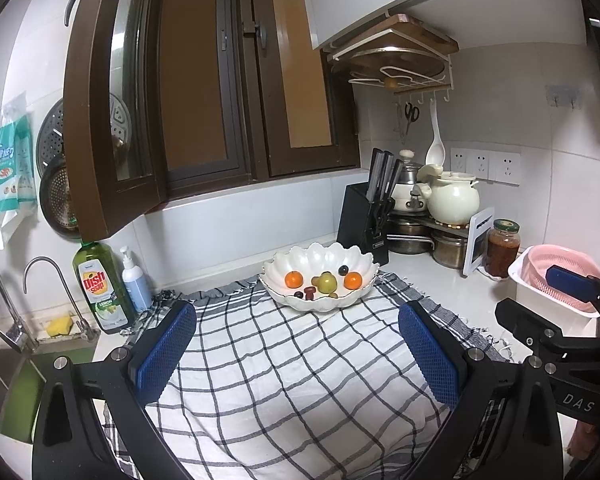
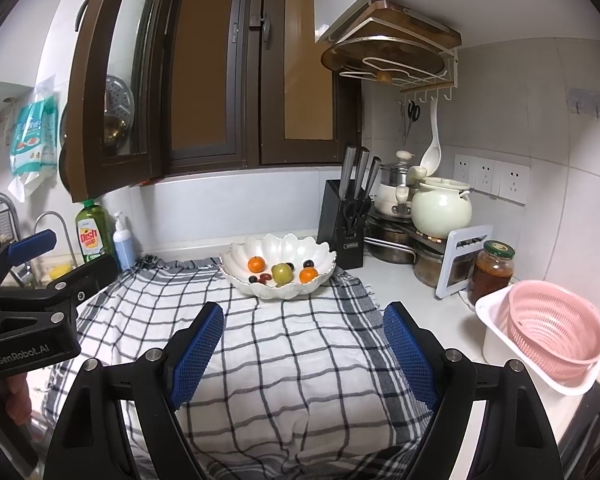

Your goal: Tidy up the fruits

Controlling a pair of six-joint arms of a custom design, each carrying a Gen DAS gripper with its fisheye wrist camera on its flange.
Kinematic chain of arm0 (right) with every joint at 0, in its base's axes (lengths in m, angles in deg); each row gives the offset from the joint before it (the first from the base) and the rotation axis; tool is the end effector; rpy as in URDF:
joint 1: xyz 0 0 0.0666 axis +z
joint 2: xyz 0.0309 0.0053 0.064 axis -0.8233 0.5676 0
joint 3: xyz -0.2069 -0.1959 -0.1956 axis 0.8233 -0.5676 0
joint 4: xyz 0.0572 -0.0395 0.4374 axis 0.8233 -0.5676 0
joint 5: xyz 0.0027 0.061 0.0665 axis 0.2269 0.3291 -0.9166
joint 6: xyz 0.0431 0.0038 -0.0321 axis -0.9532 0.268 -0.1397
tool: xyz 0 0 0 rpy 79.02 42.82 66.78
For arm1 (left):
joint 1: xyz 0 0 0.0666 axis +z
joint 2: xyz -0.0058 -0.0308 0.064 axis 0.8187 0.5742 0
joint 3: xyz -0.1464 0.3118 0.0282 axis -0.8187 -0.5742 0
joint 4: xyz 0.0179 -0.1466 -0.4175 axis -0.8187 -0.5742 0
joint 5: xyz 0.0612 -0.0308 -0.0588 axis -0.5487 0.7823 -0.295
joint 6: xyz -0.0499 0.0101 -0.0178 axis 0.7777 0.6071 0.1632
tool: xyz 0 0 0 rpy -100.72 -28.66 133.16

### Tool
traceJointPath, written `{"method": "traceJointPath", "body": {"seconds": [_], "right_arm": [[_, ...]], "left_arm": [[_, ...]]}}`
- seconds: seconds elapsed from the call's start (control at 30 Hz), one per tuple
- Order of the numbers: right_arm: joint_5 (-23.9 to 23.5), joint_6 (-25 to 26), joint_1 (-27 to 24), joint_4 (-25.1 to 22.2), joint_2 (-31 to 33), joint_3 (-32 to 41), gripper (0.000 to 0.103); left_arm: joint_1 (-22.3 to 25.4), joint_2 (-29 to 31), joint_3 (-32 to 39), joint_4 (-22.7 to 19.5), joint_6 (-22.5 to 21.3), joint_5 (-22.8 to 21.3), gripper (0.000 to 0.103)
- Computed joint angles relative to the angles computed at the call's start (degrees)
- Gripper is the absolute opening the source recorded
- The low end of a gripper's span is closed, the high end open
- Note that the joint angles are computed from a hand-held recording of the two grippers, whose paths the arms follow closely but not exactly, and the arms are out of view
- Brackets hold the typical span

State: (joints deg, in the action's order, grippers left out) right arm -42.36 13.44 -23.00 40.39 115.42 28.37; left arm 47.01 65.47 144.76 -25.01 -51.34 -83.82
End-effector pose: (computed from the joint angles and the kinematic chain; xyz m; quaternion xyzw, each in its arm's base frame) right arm 0.4300 0.2534 0.4472 -0.0235 0.8209 0.0159 0.5703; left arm 0.4408 -0.0596 0.4664 0.0719 0.8085 0.0102 0.5840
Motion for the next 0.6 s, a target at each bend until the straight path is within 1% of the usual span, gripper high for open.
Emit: {"method": "traceJointPath", "body": {"seconds": [0.6], "right_arm": [[0.53,-0.59,-0.05,-0.71,-0.37,-0.18,0.083]], "left_arm": [[-0.86,0.32,0.23,-0.16,-0.09,0.02,0.103]]}}
